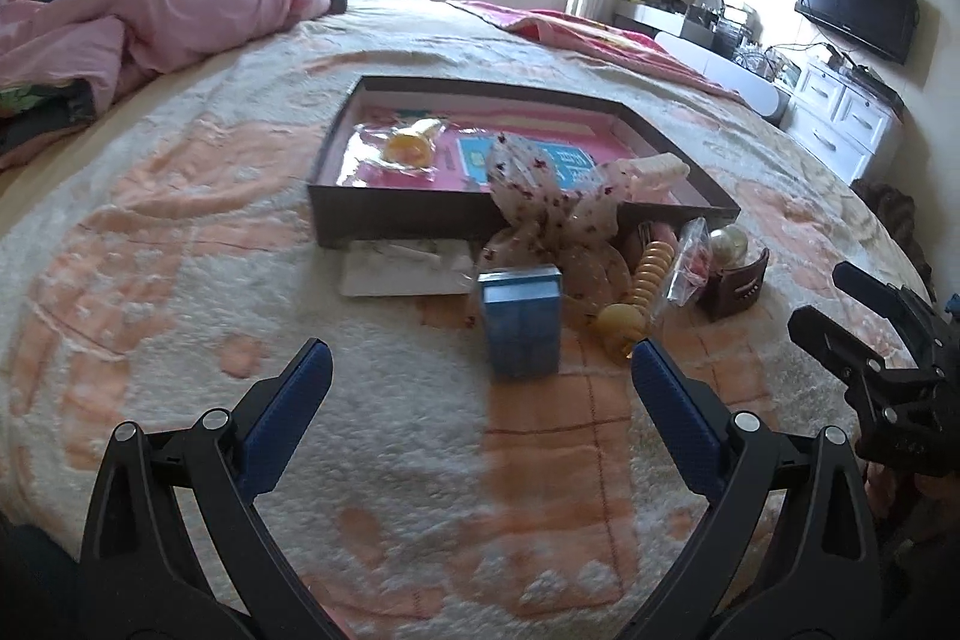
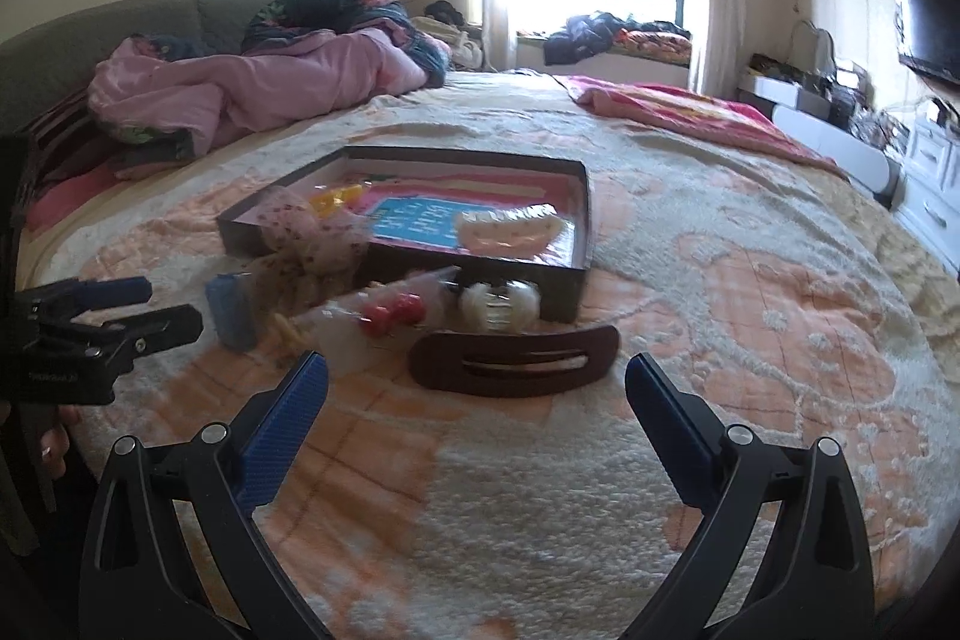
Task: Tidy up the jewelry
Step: 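Grasp the small blue box with the left tool while the right tool moves toward the maroon clip, then grasp and lift the maroon hair clip with the right tool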
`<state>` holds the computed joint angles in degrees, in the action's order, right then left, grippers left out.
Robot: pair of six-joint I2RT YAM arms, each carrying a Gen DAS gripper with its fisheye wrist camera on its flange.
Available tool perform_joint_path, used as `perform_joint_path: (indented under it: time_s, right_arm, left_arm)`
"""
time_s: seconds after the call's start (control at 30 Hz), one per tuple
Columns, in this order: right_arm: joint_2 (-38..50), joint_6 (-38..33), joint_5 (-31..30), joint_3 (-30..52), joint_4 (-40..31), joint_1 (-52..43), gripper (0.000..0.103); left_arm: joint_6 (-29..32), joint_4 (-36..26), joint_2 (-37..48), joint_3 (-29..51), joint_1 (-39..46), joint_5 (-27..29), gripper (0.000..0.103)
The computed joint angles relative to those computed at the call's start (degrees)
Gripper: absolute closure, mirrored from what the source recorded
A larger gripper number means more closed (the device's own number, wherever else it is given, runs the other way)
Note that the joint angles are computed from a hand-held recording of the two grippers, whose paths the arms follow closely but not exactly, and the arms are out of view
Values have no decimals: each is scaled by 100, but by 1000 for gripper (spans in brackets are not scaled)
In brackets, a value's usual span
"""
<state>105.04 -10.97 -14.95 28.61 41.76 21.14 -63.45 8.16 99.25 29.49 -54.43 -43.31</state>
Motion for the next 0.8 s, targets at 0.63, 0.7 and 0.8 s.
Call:
perform_joint_path:
  time_s: [0.63, 0.7, 0.8]
  right_arm:
    - [1171, 99, -310, 1806, -1539, -588, 6]
    - [1409, -31, -587, 2307, -2188, -668, 6]
    - [1599, -333, -772, 2727, -2711, -670, 6]
  left_arm:
    - [661, 958, 751, 313, 690, 772, 77]
    - [736, 1022, 750, 296, 674, 788, 78]
    - [769, 1068, 736, 272, 701, 826, 78]
